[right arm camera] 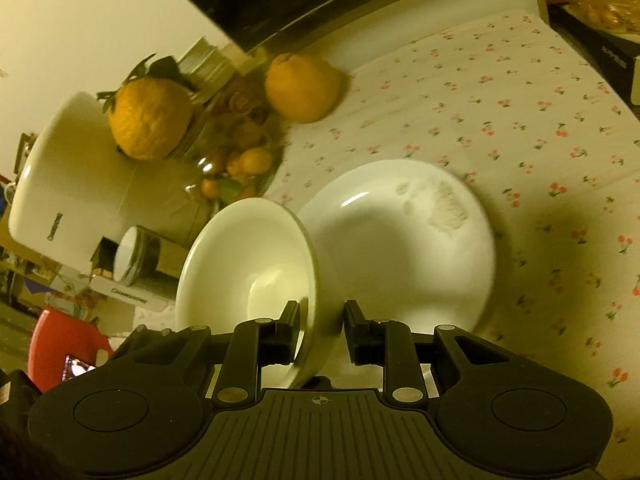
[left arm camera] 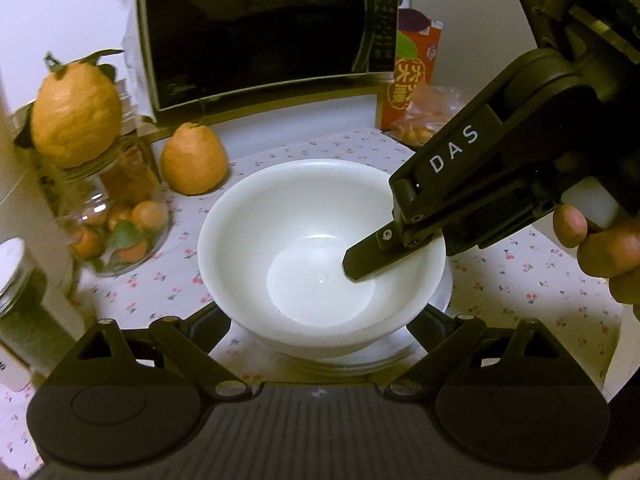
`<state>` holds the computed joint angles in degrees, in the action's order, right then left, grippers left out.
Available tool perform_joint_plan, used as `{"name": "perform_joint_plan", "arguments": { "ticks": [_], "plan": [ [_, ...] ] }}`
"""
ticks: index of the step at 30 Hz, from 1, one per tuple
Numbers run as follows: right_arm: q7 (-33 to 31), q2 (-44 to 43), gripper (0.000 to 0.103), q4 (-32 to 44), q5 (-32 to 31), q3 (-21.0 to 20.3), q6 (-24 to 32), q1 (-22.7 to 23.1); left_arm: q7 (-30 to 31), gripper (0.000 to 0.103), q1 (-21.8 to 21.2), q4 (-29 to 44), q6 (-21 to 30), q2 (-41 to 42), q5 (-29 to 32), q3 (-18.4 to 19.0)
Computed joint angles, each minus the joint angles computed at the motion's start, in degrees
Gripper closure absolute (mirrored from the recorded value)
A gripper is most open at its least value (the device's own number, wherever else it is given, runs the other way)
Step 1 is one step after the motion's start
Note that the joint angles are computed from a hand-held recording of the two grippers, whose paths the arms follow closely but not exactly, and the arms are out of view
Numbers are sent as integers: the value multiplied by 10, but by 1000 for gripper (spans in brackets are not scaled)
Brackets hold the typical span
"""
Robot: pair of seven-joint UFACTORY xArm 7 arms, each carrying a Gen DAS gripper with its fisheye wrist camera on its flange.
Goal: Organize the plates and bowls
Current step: 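Lift the stacked bowls with the right gripper onto the white plate stack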
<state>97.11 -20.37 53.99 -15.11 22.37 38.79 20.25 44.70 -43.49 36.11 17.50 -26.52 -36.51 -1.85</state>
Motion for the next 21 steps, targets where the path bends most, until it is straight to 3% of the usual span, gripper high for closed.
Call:
{"name": "perform_joint_plan", "arguments": {
  "ticks": [12,21],
  "plan": [
    [-41,-30,78,-49,41,-24,16,-7,-49,12,22,31,-8,66,38,-50],
    [-50,-30,78,-63,42,-23,-1,-22,-82,13,35,40,-7,82,65,-61]
  ]
}}
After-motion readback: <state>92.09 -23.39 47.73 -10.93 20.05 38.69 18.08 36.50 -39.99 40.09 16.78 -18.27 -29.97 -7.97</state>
